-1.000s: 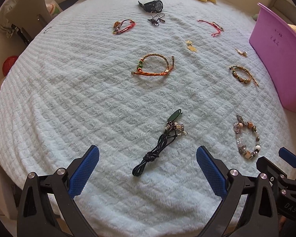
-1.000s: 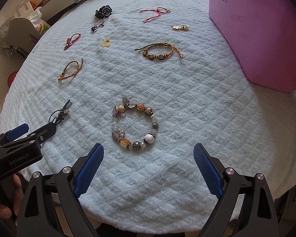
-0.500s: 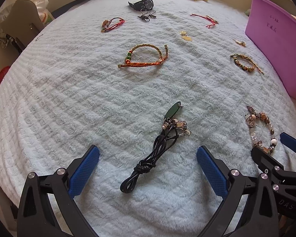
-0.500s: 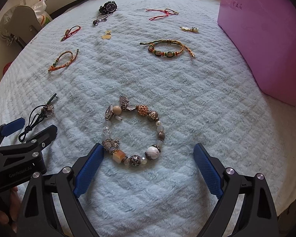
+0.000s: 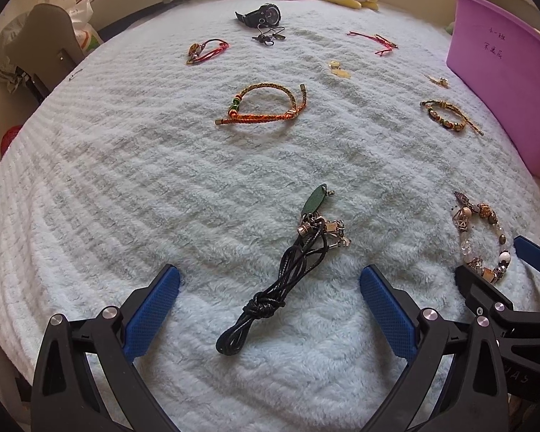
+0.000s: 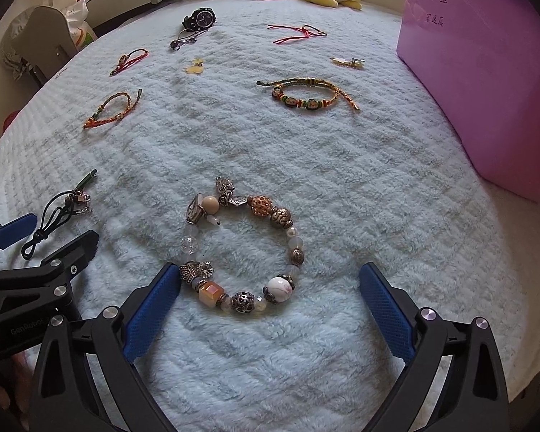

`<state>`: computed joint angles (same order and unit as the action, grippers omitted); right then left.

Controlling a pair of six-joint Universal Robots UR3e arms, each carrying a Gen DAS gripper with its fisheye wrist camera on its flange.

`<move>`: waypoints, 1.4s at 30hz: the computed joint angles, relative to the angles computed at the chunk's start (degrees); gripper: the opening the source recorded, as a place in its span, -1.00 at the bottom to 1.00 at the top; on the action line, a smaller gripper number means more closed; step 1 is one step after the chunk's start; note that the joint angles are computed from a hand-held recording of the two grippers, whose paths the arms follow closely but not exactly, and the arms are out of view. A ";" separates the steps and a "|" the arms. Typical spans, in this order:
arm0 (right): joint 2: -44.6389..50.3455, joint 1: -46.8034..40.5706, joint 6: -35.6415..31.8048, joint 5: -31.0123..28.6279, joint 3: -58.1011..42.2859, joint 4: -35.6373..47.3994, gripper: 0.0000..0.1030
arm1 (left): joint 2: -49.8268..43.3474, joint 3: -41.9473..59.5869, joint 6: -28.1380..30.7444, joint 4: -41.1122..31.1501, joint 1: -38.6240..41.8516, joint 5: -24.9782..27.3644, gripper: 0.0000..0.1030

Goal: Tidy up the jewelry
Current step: 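Grasp the black cord necklace with left tool while right tool grasps beaded bracelet, then carry the necklace and beaded bracelet with both tools over the pink tub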

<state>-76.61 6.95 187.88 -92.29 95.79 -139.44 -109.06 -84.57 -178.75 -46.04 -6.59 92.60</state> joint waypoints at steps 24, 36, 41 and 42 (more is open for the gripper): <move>2.29 -0.25 -8.09 3.39 -6.64 6.56 0.41 | -0.45 3.93 5.22 -3.73 -3.00 0.59 -0.06; 2.05 -0.08 -9.49 6.74 -10.06 11.20 -0.71 | -3.01 10.94 5.57 -10.66 -3.06 -2.08 -0.78; 1.39 -2.31 -8.90 10.09 -11.16 13.88 -0.71 | -3.39 13.24 4.53 -13.55 -1.73 -4.43 -0.82; 1.24 -2.56 -8.82 10.35 -11.50 14.34 -0.71 | -3.33 13.67 4.46 -14.07 -1.58 -4.74 -0.82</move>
<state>-75.36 4.39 179.06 -81.94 84.29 -125.10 -112.39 -70.90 -174.29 -60.11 -8.16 87.86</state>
